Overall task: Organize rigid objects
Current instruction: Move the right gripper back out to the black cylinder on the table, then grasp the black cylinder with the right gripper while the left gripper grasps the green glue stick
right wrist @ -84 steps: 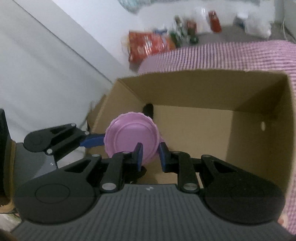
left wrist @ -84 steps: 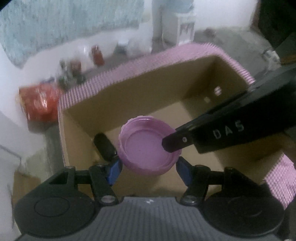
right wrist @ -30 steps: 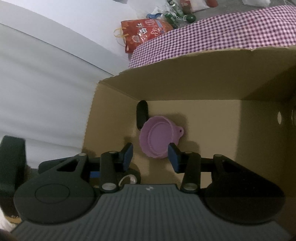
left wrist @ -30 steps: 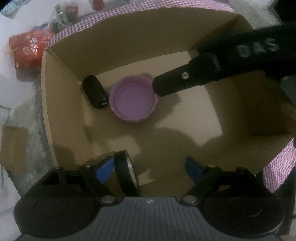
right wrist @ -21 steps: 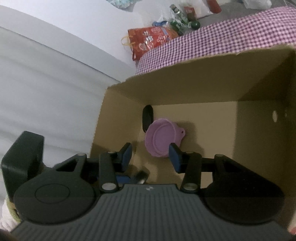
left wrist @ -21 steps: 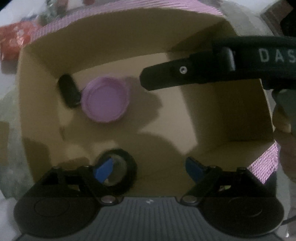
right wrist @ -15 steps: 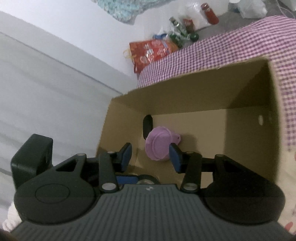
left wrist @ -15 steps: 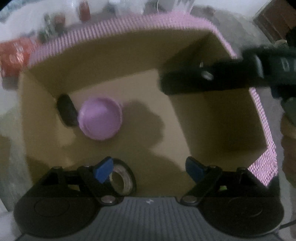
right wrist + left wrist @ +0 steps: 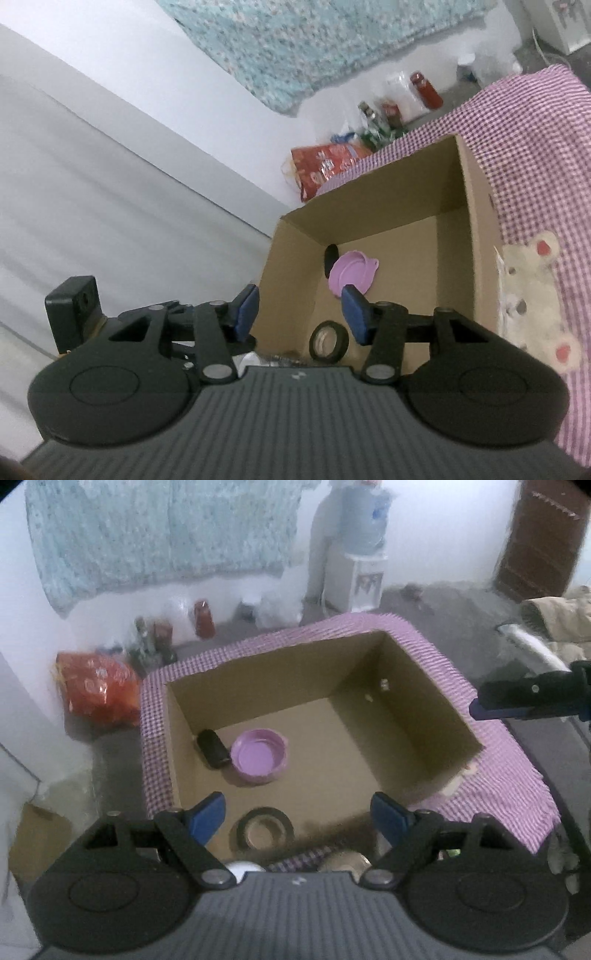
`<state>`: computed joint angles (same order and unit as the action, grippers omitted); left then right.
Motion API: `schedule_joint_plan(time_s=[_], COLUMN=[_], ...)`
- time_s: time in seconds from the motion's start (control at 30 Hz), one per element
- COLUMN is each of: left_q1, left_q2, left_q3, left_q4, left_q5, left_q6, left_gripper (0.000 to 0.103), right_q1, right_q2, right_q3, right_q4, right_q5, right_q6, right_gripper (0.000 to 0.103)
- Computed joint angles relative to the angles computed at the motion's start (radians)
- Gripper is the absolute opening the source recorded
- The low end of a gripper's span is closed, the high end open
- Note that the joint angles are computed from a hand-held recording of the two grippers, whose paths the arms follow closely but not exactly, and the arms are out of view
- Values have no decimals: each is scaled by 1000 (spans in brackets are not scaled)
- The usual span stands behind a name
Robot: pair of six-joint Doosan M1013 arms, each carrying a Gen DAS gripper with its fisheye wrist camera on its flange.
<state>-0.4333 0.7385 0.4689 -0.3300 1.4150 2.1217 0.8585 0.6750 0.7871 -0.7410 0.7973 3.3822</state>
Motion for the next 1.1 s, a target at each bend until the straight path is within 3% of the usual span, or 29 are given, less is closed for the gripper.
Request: schedule_joint_plan(time_s=[0.2, 0.37, 0.53, 0.73, 0.9, 0.93, 1.03, 1.1], left_q1=[24, 17, -22, -76, -106, -111, -115, -116], left_q2=[-180, -232, -272, -292, -298, -298, -290, -286], left_q3=[372, 534, 658, 737, 766, 769, 765, 764], left_q4=[-151, -223, -208, -177, -145, -140, -139, -144], left_q5=[-177, -186, -267, -334, -393, -400, -388, -379], left_q6=[94, 146, 191, 244, 272, 275, 278, 277], left_gripper=[87, 87, 87, 84, 68, 66, 57, 45], right_q1=[93, 135, 144, 138, 123, 120, 115, 109], right_q2=[3, 32, 48, 79, 125, 125, 139, 146], right_q3=[32, 19, 29, -1, -77, -76, -99, -109], right_q4=[-158, -104, -11, 34, 61, 74, 84, 98], right_q5=[181, 365, 419, 486, 536, 517, 518, 521], right_q6=[136, 167, 182, 74, -64, -89, -143, -173], right_gripper=[58, 60, 60, 58, 45, 41, 34, 29])
